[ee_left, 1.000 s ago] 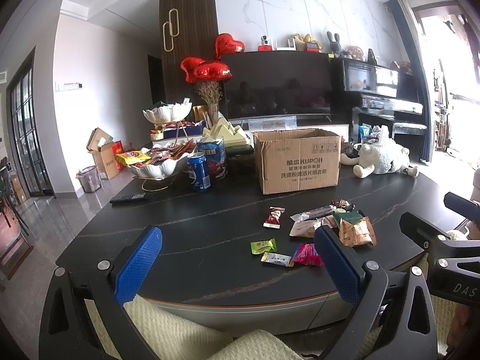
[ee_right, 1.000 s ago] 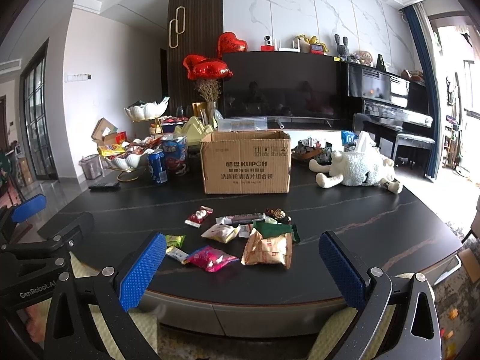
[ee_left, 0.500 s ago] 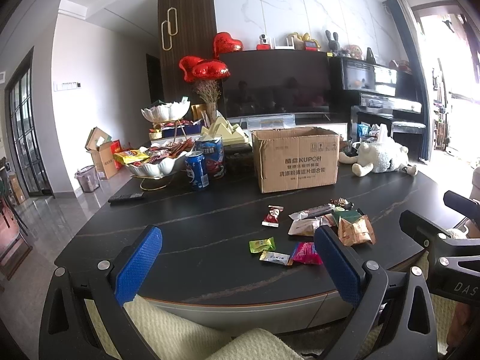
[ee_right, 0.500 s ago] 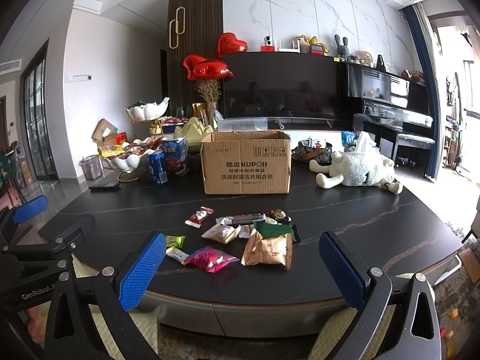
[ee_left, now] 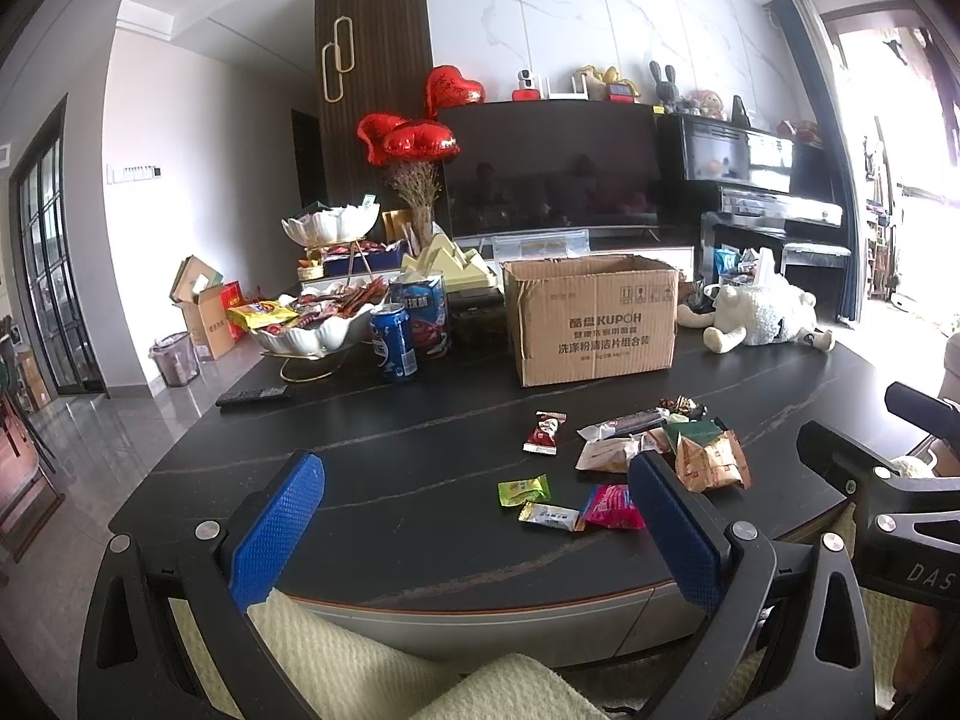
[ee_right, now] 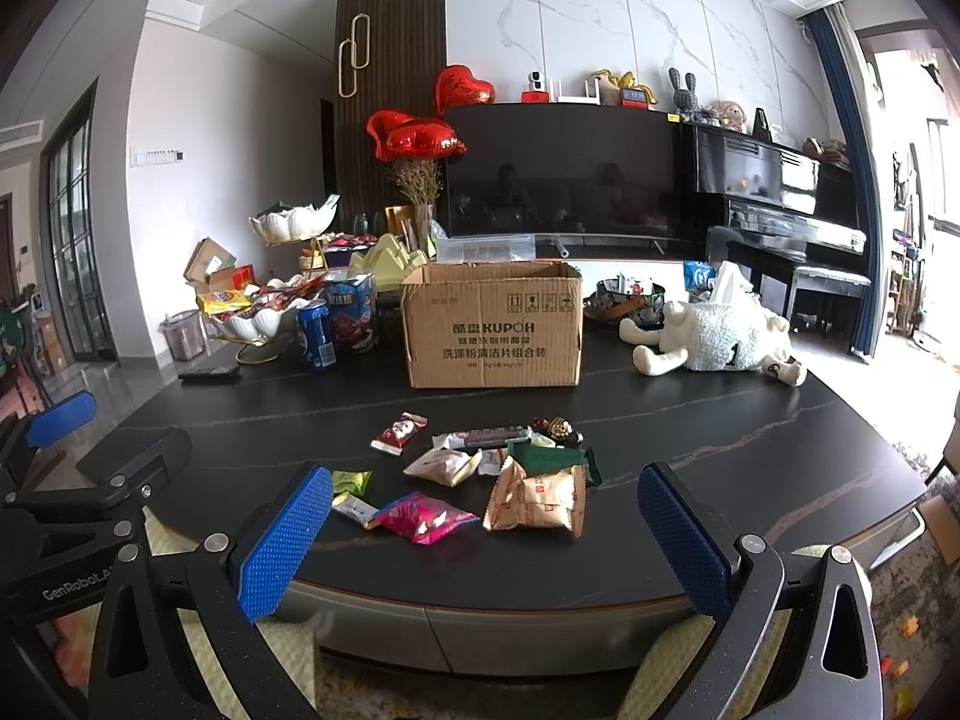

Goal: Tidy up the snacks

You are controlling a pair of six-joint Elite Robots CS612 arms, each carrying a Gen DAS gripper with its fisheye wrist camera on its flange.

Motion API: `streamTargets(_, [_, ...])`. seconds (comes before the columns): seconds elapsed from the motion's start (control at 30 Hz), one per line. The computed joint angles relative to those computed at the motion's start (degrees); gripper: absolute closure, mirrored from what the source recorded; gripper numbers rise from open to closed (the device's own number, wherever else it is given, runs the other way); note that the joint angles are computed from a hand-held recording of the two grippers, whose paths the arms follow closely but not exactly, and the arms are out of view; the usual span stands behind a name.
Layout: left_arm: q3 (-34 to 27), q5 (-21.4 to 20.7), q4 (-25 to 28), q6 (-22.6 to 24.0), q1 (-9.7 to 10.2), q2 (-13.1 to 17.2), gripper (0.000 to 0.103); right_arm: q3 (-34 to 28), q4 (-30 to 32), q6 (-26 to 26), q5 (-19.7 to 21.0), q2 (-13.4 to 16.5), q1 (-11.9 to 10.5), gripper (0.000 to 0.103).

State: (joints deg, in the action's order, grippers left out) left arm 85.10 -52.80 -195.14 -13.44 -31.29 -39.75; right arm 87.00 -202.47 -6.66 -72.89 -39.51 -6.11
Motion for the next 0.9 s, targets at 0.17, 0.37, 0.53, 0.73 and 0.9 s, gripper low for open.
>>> streamTargets(0.17, [0.0, 0.1, 0.0, 0.0, -0.03, 0.0, 0.000, -0.1, 0.2, 0.0, 0.0, 0.0, 0.0, 0.001])
streamTargets(0.37, [0.0, 0.0, 0.2, -0.2, -0.04, 0.0, 0.000, -0.2, 0.8, -0.1, 0.1, 0.2, 0.1, 0.000])
streamTargets(0.53, [0.0, -1.2, 1.3, -0.7, 0.13, 0.1, 0.000, -0.8, 2.3, -0.2, 0.5, 0.5, 0.2, 0.000])
streamTargets(0.73, [-0.5, -2.6, 3.5, -1.9, 0.84, 0.4, 0.000, -1.7, 4.9, -0.9, 0.8, 0.9, 0.4, 0.001])
streamTargets(0.9, [-1.3, -4.7, 6.0, -3.0, 1.66, 0.8, 0.000, -3.3, 7.8, -2.0, 2.0, 1.6, 0.5, 0.001])
